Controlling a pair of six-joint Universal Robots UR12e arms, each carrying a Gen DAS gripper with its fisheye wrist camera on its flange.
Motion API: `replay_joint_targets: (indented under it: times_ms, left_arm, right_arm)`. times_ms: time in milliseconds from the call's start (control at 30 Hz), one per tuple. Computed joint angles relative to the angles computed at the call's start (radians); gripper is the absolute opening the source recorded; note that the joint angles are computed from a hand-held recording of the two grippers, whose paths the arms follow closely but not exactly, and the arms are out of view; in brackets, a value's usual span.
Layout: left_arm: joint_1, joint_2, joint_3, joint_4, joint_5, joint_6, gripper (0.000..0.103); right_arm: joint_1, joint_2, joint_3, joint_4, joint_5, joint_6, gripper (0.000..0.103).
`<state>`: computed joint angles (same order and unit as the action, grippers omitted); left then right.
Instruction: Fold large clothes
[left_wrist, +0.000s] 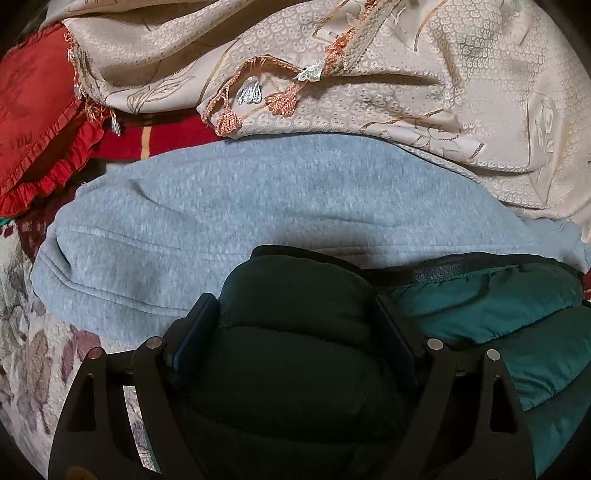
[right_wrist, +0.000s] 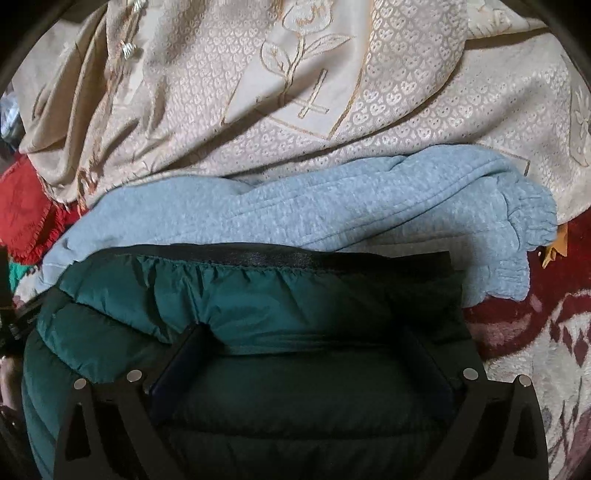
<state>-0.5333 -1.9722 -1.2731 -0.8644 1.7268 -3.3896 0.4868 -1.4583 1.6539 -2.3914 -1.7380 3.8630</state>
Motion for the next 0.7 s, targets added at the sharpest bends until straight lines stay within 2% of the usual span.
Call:
replay_joint_targets:
  times_ms: [133, 267, 467, 700]
  left_arm:
    - [0.006, -0.002, 0.005, -0.009, -0.021, 0.010, 0.086]
    - [0.005, -0.010, 0.016, -0.017, -0.019, 0.012, 0.087]
    - [-0.009, -0.005, 0.009, -0.005, 0.002, 0.001, 0.087]
    - [-0.008, -0.003, 0.008, -0.006, -0.017, -0.011, 0.087]
  right_arm:
    - [0.002, -0.006, 0.003, 0.006, -0.008, -0.011, 0.103]
    - [0.009, 0.008, -0.023, 0.058, -0.027, -0.018, 0.103]
    - [0.006, 0.010, -0.018, 0.037, -0.021, -0.010, 0.103]
    - [0.007, 0.014, -0.023, 0.043, -0.023, -0.007, 0.103]
